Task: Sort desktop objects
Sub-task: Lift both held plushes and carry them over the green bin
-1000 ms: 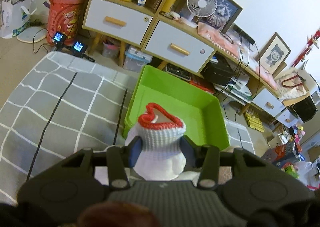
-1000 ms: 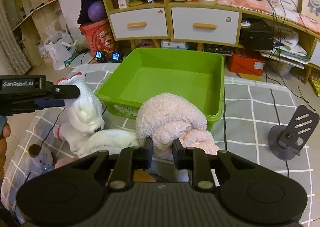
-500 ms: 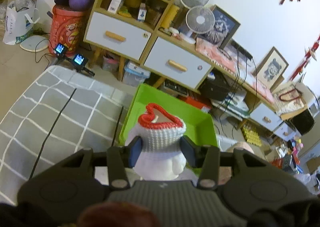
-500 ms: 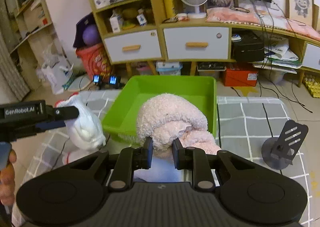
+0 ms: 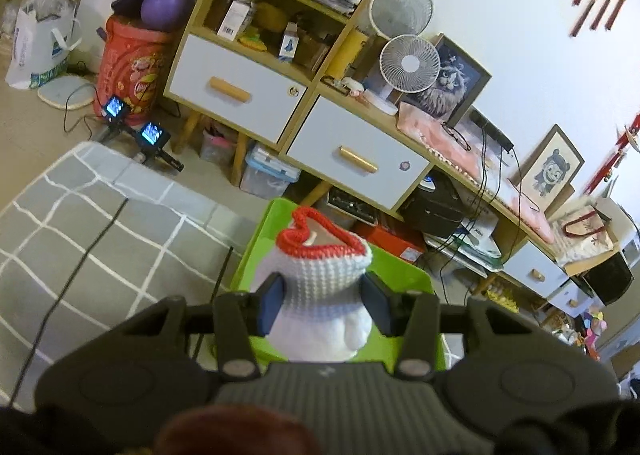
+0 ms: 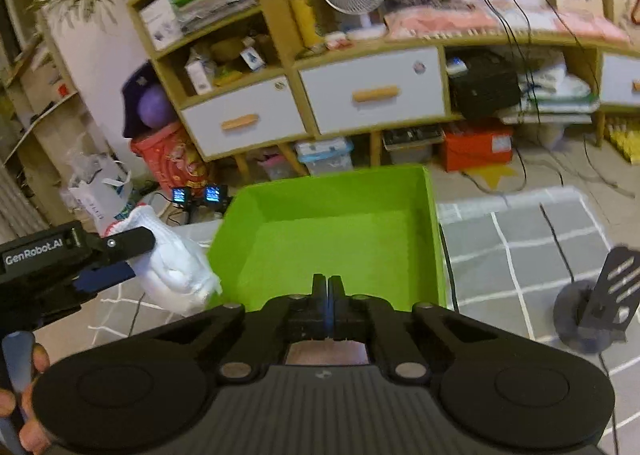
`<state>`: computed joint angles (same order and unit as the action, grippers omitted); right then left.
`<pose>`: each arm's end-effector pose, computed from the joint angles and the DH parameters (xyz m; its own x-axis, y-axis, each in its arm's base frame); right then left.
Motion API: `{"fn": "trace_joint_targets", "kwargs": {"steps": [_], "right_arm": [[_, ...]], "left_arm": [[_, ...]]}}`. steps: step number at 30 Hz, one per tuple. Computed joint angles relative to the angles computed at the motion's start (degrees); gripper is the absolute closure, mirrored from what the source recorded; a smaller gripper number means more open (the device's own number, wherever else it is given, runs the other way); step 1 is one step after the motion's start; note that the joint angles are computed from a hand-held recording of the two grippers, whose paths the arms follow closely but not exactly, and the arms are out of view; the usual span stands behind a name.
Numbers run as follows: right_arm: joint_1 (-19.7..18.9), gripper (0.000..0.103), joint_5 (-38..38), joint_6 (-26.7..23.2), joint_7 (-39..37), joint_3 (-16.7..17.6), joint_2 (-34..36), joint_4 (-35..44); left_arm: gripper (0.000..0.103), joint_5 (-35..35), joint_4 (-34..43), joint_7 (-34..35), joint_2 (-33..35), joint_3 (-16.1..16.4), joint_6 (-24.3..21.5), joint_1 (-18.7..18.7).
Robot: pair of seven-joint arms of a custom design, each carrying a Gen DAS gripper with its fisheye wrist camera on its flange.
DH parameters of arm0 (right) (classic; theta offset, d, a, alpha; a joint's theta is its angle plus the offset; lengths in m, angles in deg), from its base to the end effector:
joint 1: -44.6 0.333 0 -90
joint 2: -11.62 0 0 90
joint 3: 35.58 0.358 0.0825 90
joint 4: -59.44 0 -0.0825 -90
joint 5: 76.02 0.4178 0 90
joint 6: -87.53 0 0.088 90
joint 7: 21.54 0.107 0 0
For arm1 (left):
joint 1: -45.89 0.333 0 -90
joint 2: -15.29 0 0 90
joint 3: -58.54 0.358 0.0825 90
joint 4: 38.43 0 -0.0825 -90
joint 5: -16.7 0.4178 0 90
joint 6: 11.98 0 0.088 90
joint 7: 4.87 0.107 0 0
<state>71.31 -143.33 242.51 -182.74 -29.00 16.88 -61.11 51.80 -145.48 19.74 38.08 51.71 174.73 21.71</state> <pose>0.5004 0.3650 0.4374 -0.2144 -0.9350 -0.2826 -0.6315 0.3534 -0.6902 0.5887 -0.4079 0.4324 -0.2208 -0.8426 0.4912 -0.7143 -0.2032 -0.6697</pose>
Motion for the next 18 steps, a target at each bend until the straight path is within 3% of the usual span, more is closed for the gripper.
{"fn": "trace_joint_targets", "kwargs": {"steps": [3, 4, 5, 6, 7, 8, 11, 18], "right_arm": [[-0.6, 0.097, 2.6, 2.3, -2.9, -0.1, -0.3, -1.3], [-0.7, 0.090, 3.4, 2.8, -3.5, 0.0, -0.7, -1.9], [-0.9, 0.073, 4.9, 3.5, -4.6, 0.0, -1.0, -2.5], [-1.1, 0.063, 5.9, 4.1, -5.4, 0.1, -1.5, -3.2], [-1.2, 0.044, 6.6, 4.4, -5.8, 0.2, -2.0, -3.9], [-1.2, 0.031, 7.5, 4.5, -6.7, 0.3, -2.4, -4.5], [-1.4, 0.027, 13.4, 4.6, -13.2, 1.0, -3.2, -5.9], [-1.0, 0.024, 28.1, 3.8, -27.3, 2.3, -2.6, -6.8]], "left_arm": [[0.059, -0.3, 0.9, 0.9, 1.0, -2.4, -1.4, 1.9], [0.059, -0.3, 1.0, 1.1, 1.1, -2.6, -1.8, 2.0], [0.059, -0.3, 1.1, 1.2, 1.1, -3.0, -2.2, 2.2], [0.059, -0.5, 1.0, 1.5, 1.1, -3.6, -2.4, 2.7], [0.059, -0.7, 0.8, 1.9, 1.0, -5.0, -2.8, 3.8], [0.059, -1.2, 0.5, 2.6, 0.9, -6.6, -3.2, 5.2], [0.059, -2.2, -0.6, 4.4, 0.3, -9.5, -3.8, 7.7], [0.059, -4.0, -2.1, 6.5, -1.0, -10.8, -4.5, 8.8]]}}
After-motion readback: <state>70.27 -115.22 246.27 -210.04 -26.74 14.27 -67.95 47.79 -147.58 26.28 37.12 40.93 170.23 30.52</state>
